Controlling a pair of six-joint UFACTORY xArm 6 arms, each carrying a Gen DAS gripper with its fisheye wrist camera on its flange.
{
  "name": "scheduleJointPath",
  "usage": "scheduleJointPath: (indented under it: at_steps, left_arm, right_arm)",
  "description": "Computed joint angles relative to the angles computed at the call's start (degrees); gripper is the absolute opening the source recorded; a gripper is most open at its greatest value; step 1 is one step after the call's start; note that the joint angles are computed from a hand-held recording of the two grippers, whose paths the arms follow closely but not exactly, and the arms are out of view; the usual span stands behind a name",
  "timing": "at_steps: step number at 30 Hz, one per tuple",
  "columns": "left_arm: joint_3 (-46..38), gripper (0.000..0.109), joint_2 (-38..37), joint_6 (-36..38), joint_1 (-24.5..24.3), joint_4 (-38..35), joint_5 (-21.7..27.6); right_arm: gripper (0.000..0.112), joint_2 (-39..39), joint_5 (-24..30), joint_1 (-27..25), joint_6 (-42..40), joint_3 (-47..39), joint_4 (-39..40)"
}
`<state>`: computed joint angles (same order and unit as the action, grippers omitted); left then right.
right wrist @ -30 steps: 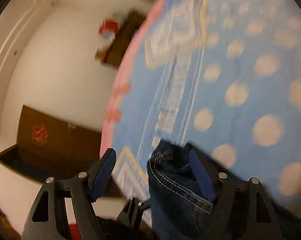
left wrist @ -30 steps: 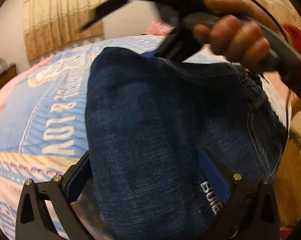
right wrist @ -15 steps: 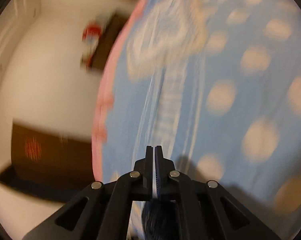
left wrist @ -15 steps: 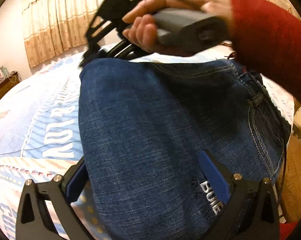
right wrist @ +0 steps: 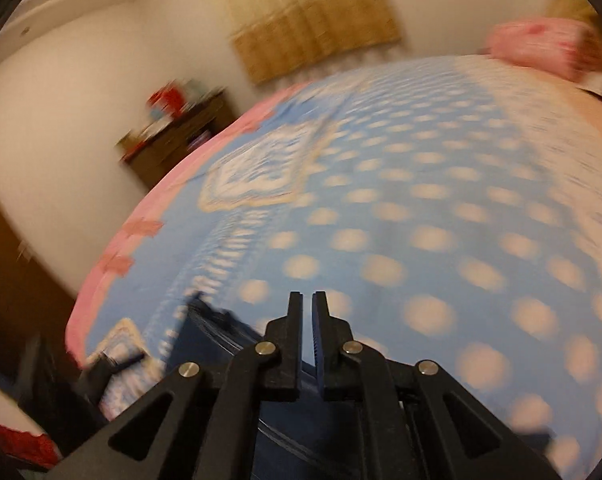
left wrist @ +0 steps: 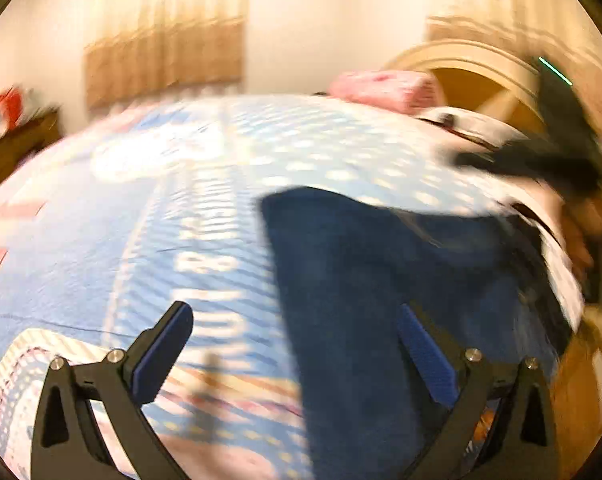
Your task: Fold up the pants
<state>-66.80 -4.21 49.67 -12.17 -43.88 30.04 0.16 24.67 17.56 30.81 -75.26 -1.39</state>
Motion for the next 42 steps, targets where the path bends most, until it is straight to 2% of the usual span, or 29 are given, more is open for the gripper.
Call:
scheduleJointPath:
  at_steps: [1, 2, 3, 4, 5, 7, 9, 12, 13, 15, 16, 18, 19, 20, 21, 22, 25, 26, 28, 29, 31, 33, 35, 36, 38, 39, 42]
  left_arm:
    - [-3.7, 0.103, 2.9, -5.2, 1.0, 2.6, 2.9]
    - [-8.0, 0.103, 5.7, -8.0, 2.6, 3.2, 8.3]
    - [-10.4, 0.103, 7.4, -9.5, 3.5, 2.6, 11.5]
    - [-13.2, 0.103, 9.5, -11.5, 4.5, 0.9, 15.4]
    - [-14.8, 0.103, 10.9, -12.5, 4.9, -0.4, 16.9]
    - [-12.9, 0.103, 9.7, -12.4, 4.2, -1.5, 14.5]
    - [-10.9, 0.103, 8.3, -12.7, 3.1, 0.2, 12.0]
    - [-7.7, 0.103, 6.7, -11.3, 1.7, 0.4, 8.3]
    - [-7.1, 0.103, 6.7, -11.2, 0.9, 0.7, 7.2]
    - [-5.2, 0.103, 6.0, -11.3, -0.3, 1.7, 4.8]
    - [-4.5, 0.103, 5.7, -11.4, -0.8, 2.3, 4.1]
    - [-3.9, 0.103, 5.1, -11.0, -1.3, 2.9, 3.7]
    - [-3.3, 0.103, 4.8, -10.7, -1.6, 3.5, 2.9]
    - [-2.9, 0.103, 4.7, -10.4, -1.8, 3.7, 2.3]
    - [-2.5, 0.103, 4.5, -10.1, -1.9, 3.6, 1.8]
    - [-2.4, 0.103, 4.5, -10.0, -2.0, 3.4, 1.3]
    - [-2.0, 0.103, 4.3, -11.8, -2.5, 5.9, 0.3]
    - [-2.1, 0.103, 4.3, -12.3, -2.5, 6.6, 0.6]
    - [-2.4, 0.103, 4.2, -13.1, -2.2, 7.3, 1.9]
    - [-2.3, 0.103, 4.1, -13.2, -2.2, 7.6, 2.2]
    - [-2.2, 0.103, 3.8, -12.8, -2.1, 8.4, 2.8]
    - [-2.3, 0.103, 3.9, -13.7, -2.2, 9.4, 3.3]
    - [-3.1, 0.103, 4.2, -15.3, -2.5, 11.6, 4.6]
    - [-3.4, 0.103, 4.2, -15.5, -2.7, 12.3, 5.4]
    - [-3.0, 0.100, 3.8, -15.0, -3.1, 12.8, 5.3]
    - [-2.4, 0.095, 3.4, -14.4, -3.4, 12.9, 4.6]
    - [-1.5, 0.087, 2.6, -11.7, -3.7, 11.5, 4.3]
  right_arm:
    - [0.026, -4.2, -2.1, -1.1, 3.7, 5.3, -2.0]
    - [0.040, -8.4, -4.8, -2.2, 7.2, 10.7, -3.2]
    - [0.070, -11.9, -7.8, -3.3, 10.9, 15.5, -4.8]
    - [0.085, -15.2, -10.4, -4.3, 16.8, 19.7, -8.7]
    - [0.085, -18.9, -12.8, -5.5, 22.8, 24.2, -13.1]
    - [0.085, -26.7, -14.8, -8.1, 32.4, 32.5, -18.5]
    - [0.085, -35.3, -13.1, -10.1, 38.0, 40.2, -20.6]
    - [0.085, -40.8, -12.0, -10.8, 42.8, 45.9, -25.2]
    - [0.085, -41.6, -12.7, -10.8, 44.0, 47.3, -25.7]
    - [0.085, -40.1, -18.2, -10.8, 49.5, 49.8, -28.4]
    - [0.085, -39.2, -20.2, -11.1, 54.4, 50.0, -33.2]
    - [0.085, -38.6, -18.9, -9.6, 63.4, 48.6, -45.2]
    - [0.085, -37.5, -19.6, -9.0, 66.1, 47.9, -48.8]
    - [0.085, -35.8, -22.7, -8.8, 67.5, 47.6, -50.0]
    - [0.085, -34.2, -23.4, -7.1, 66.9, 47.1, -48.8]
    - [0.085, -34.1, -21.7, -5.7, 66.5, 46.8, -49.0]
    - [0.086, -30.8, -10.5, 2.2, 55.4, 41.8, -42.8]
    - [0.086, -29.9, -7.8, 3.7, 54.1, 40.3, -42.2]
    - [0.086, -29.1, -6.4, 5.4, 50.6, 38.9, -40.1]
    - [0.086, -29.1, -7.0, 5.5, 49.0, 38.8, -38.8]
    - [0.086, -30.4, -12.2, 3.9, 49.0, 40.9, -37.0]
    - [0.085, -31.0, -23.1, -0.6, 53.2, 45.3, -36.2]
    - [0.083, -28.8, -28.6, -3.3, 54.6, 45.9, -36.9]
    - [0.078, -28.2, -28.3, -3.6, 57.0, 45.3, -40.5]
    - [0.062, -28.6, -24.9, -2.5, 57.4, 44.4, -42.7]
    - [0.043, -29.3, -23.4, -2.1, 58.3, 44.5, -43.9]
    - [0.039, -30.1, -27.8, -4.6, 62.1, 46.4, -48.0]
